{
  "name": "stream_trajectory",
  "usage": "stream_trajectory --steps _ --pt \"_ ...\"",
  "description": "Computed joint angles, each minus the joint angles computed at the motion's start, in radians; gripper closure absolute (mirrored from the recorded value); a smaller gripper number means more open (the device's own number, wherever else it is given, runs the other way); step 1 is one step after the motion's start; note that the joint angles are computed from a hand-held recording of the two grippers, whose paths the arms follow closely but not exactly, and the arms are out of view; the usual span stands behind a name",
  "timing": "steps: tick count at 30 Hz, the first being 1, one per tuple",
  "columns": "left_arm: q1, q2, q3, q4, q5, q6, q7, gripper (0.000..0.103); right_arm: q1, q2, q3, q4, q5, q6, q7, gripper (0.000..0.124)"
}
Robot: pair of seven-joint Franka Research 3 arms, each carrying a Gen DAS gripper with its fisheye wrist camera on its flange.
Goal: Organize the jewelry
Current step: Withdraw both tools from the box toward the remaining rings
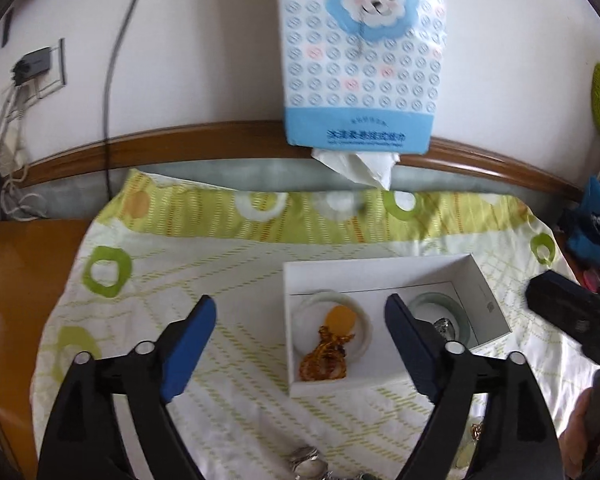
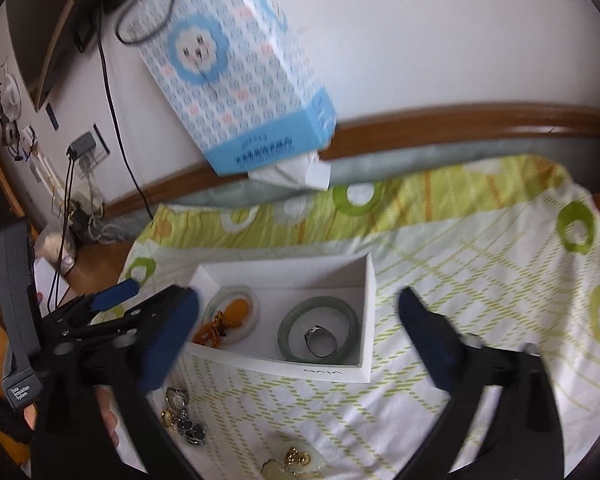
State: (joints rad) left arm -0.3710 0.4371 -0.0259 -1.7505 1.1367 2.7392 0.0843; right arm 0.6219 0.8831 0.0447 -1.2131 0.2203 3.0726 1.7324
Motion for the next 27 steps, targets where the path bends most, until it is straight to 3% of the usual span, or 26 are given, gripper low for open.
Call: stream_trajectory --steps 6,8,12,15,17,21,27 --pt "-0.031 -0.097 -0.010 -0.130 0.111 -0.067 -0.106 0.006 -0.011 -0.126 0.032 -0.212 0.009 0.081 -0.056 0.027" --pt "-0.027 -0.116 -0.033 -0.169 0.145 -0.090 -0.125 0.006 0.035 -0.153 -0.029 -0.269 0.009 0.085 -0.044 0.027" --pt "-0.011 -0.105 -0.076 -0.199 0.133 -0.129 -0.081 0.006 0.200 -0.155 -0.248 -0.347 -0.028 0.063 0.036 0.027" --pt "-0.014 -0.089 -0.085 -0.190 0.120 -0.152 -0.050 0.006 0.281 -0.122 -0.369 -0.331 -0.083 -0.028 0.116 0.027" --pt "-0.021 -0.084 -0.086 -0.184 0.130 -0.163 -0.044 0.006 0.304 -0.103 -0.410 -0.311 -0.114 -0.069 0.168 0.027" --pt "-0.030 -0.089 -0.086 -0.188 0.159 -0.169 -0.056 0.006 0.273 -0.097 -0.380 -0.293 -0.157 -0.109 0.199 0.027" --pt "-0.037 -0.098 -0.092 -0.193 0.188 -0.192 -0.075 0.006 0.209 -0.076 -0.310 -0.226 -0.215 -0.232 0.228 0.026"
